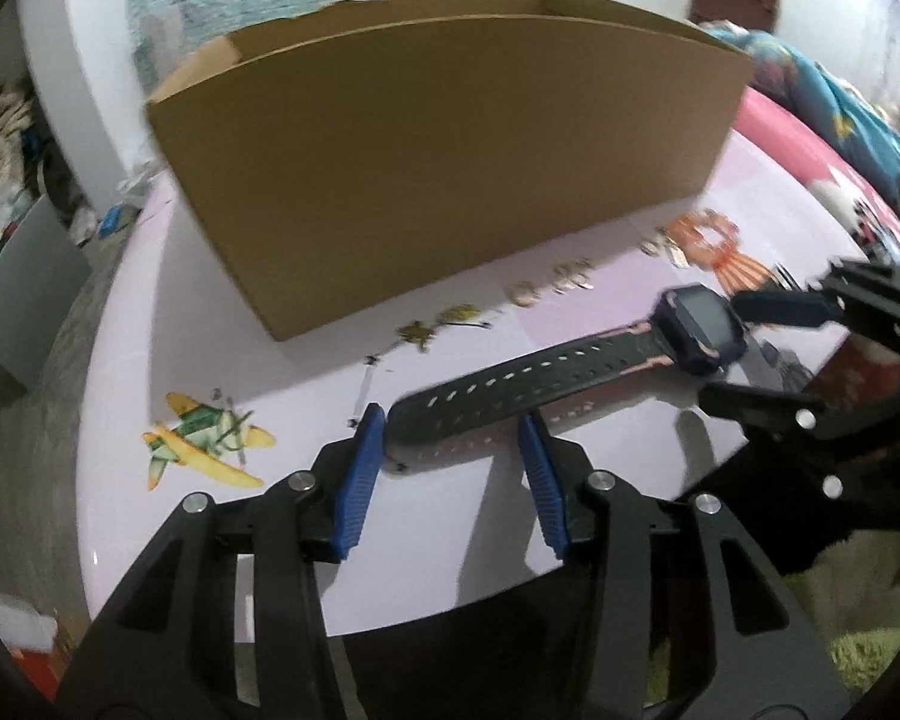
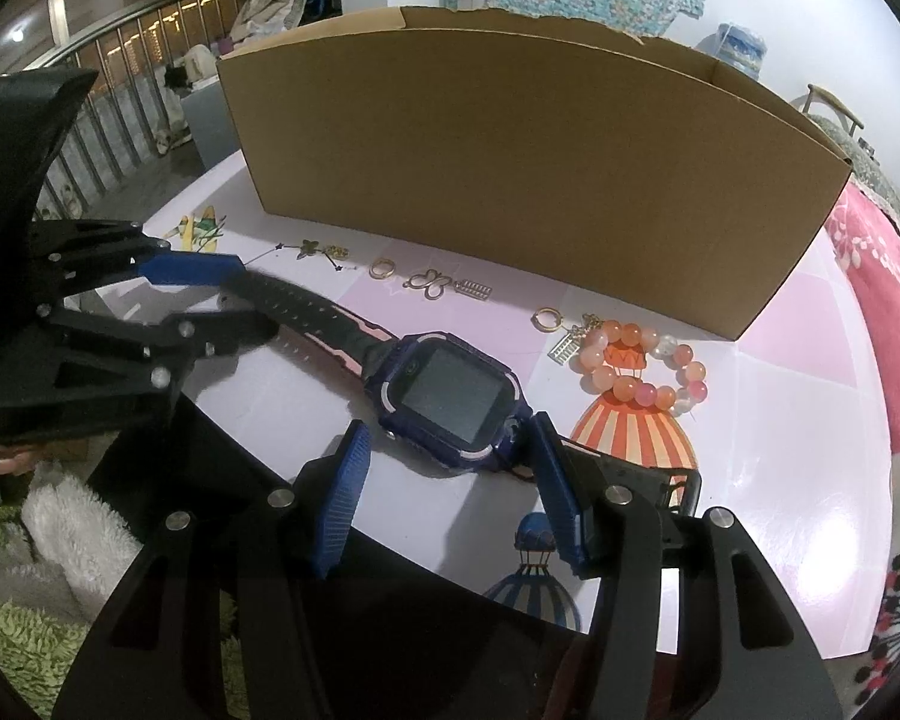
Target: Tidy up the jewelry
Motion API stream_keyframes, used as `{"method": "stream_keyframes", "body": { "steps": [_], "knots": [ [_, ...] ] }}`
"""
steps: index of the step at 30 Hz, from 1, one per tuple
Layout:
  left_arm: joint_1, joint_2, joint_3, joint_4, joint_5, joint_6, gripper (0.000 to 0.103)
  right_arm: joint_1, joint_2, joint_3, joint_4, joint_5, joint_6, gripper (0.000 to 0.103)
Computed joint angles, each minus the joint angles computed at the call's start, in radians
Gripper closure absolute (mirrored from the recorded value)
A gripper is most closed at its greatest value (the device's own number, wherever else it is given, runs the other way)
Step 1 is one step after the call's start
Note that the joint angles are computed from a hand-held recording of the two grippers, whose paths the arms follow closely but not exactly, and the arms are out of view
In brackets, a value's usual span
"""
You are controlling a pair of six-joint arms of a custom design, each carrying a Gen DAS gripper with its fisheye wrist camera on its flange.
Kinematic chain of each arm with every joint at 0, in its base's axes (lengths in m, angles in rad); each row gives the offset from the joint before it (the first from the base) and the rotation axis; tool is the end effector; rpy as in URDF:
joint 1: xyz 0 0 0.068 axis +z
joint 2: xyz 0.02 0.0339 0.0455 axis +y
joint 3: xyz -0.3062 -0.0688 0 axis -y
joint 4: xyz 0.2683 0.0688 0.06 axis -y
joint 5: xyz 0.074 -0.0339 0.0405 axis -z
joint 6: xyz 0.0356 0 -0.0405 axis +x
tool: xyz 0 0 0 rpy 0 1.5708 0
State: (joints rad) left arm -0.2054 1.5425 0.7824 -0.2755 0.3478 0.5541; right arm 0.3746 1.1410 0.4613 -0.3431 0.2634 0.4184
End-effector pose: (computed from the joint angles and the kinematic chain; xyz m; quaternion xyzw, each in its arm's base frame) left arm 0.2931 -0.0735 0.1858 0.3946 0.8652 -0.1192 0.2854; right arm 0.1851 0.0628 0.1774 0.0564 0.9534 -0.0130 0.2962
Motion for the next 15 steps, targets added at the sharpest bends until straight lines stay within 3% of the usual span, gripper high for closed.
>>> {"method": "stream_keyframes", "body": {
  "steps": [10,15],
  "knots": [
    [0.044,0.021,0.016,0.017,0.045,-0.077,0.067,0.0,0.001,0.001,0.001,-0.001,0.001,0.05],
    [0.095,0.055,0.061,-0.058,0.152,-0.141,0.069,0.001,0.001,0.001,0.0,0.0,0.001,0.05]
  ]
}}
